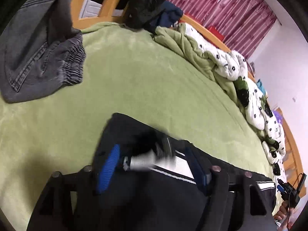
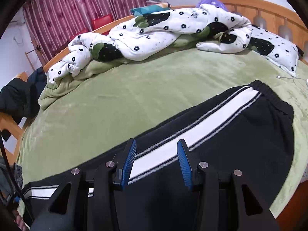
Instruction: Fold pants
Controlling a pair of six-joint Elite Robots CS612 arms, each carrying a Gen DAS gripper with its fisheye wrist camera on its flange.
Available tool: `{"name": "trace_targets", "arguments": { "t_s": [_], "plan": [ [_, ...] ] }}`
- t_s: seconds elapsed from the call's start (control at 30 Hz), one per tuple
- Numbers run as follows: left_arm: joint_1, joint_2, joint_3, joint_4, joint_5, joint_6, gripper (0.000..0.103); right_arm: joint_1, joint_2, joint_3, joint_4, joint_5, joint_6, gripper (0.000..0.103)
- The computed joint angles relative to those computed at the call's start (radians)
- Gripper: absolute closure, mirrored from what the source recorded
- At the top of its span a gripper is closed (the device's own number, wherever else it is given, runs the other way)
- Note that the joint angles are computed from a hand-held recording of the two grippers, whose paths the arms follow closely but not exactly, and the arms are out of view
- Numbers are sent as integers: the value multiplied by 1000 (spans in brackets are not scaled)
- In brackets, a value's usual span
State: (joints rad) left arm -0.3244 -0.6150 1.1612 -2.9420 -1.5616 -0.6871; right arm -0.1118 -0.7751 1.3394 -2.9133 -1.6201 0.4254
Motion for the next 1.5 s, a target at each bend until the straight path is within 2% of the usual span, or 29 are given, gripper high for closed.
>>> {"name": "trace_targets", "arguments": {
  "t_s": [0.07, 0.13, 0.3, 0.4, 0.43, 0.47, 0.5, 0.53, 0.63, 0.67, 0.7, 0.8, 0.93, 1.07, 1.17, 1.2, 1.27, 1.3, 1.33, 1.43, 1.5],
  "plan": [
    [4, -1, 2, 6, -32, 15, 34, 4, 11, -21, 15, 6, -14, 59],
    [5, -1, 1, 6, -48, 41, 34, 17, 24, -43, 39, -16, -44, 59],
    [-15, 24, -67, 96, 121, 101, 34, 35, 47, -78, 77, -54, -120, 59],
    [-11, 71, -155, 150, 118, 105, 34, 38, 55, -86, 82, -77, -145, 59],
    [-9, 87, -189, 195, 112, 107, 35, 38, 58, -91, 83, -76, -154, 59],
    [-11, 100, -216, 240, 117, 105, 53, 35, 62, -96, 83, -66, -165, 59],
    [-16, 106, -231, 268, 144, 102, 78, 34, 66, -103, 83, -54, -182, 59],
    [-21, 109, -236, 272, 172, 107, 84, 33, 71, -111, 84, -49, -208, 59],
    [-28, 89, -198, 200, 258, 84, 85, 33, 88, -136, 76, -43, -308, 55],
    [-23, 84, -189, 181, 251, 67, 85, 33, 92, -141, 73, -39, -342, 54],
    [-17, 83, -187, 179, 240, 47, 85, 32, 96, -146, 66, -28, -389, 52],
    [-14, 96, -209, 250, 242, 28, 85, 27, 110, -159, 64, 26, -482, 45],
    [-26, 109, -230, 295, 291, 62, 85, 24, 145, -213, 140, 101, -599, 43],
    [-26, 108, -231, 302, 290, 62, 84, 32, 189, -283, 216, 116, -713, 43],
    [-28, 107, -226, 297, 296, 74, 84, 34, 210, -324, 322, 137, -783, 43],
    [-28, 106, -225, 296, 297, 76, 84, 35, 212, -322, 321, 137, -796, 44],
    [-29, 107, -227, 296, 296, 76, 84, 32, 207, -314, 328, 163, -812, 58],
    [-28, 107, -227, 296, 295, 75, 84, 31, 203, -315, 353, 175, -829, 86],
    [-29, 107, -227, 296, 295, 74, 84, 36, 201, -312, 350, 156, -843, 95],
    [-28, 105, -223, 291, 294, 71, 84, 45, 191, -283, 289, 119, -860, 100],
    [-26, 97, -200, 230, 280, 53, 84, 36, 177, -267, 230, 159, -797, 100]
  ]
}}
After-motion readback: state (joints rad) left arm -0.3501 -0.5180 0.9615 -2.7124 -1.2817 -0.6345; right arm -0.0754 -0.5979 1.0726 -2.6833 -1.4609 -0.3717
